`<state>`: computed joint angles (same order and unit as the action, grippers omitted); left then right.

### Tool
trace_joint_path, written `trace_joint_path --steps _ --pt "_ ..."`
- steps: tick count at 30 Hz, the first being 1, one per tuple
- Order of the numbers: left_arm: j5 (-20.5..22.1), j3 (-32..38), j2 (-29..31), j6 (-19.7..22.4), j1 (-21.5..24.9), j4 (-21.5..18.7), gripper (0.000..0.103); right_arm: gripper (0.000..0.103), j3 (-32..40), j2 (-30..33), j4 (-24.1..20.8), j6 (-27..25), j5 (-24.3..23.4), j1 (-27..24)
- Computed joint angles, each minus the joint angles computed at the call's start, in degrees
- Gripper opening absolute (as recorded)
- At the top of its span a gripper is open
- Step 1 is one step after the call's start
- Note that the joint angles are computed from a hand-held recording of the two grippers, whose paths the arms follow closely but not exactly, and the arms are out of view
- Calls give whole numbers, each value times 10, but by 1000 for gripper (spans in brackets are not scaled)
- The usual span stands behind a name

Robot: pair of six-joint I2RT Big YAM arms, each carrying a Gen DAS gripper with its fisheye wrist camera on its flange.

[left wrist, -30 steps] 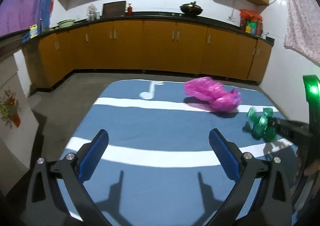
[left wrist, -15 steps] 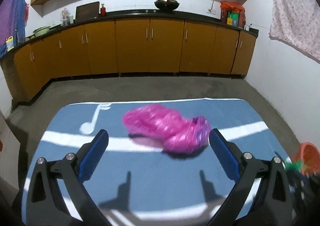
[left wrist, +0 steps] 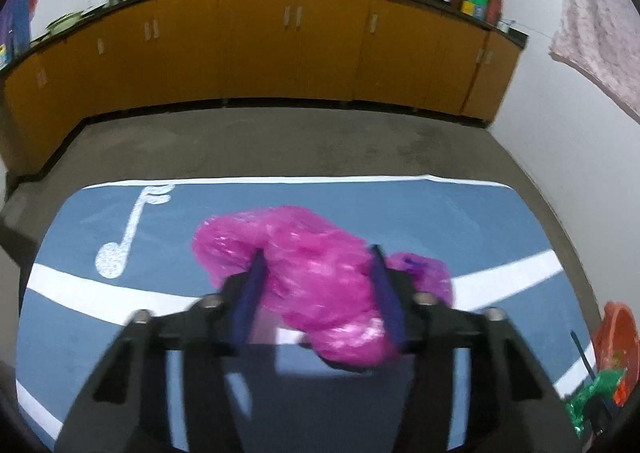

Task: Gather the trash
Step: 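Close the left tool on the pink bag while the right holds the green bag, then carry the pink bag and green bag over the red basket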

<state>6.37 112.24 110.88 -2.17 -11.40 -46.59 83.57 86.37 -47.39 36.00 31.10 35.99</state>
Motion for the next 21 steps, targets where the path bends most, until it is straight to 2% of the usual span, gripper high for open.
trace_joint_path --steps 4,8,14,18,21 --pt "-21 -35 -21 24 -7 23 30 5 -3 -9 -8 9 7 5" --pt "-20 -74 -51 15 -2 31 24 5 -5 -24 -14 18 17 9" --pt "6 -166 -130 28 6 56 22 5 -12 -54 -24 30 43 24" --pt "35 -231 -200 47 12 77 22 5 -18 -77 -39 43 73 38" --pt "39 -257 -238 54 3 85 22 5 -21 -97 -60 55 107 49"
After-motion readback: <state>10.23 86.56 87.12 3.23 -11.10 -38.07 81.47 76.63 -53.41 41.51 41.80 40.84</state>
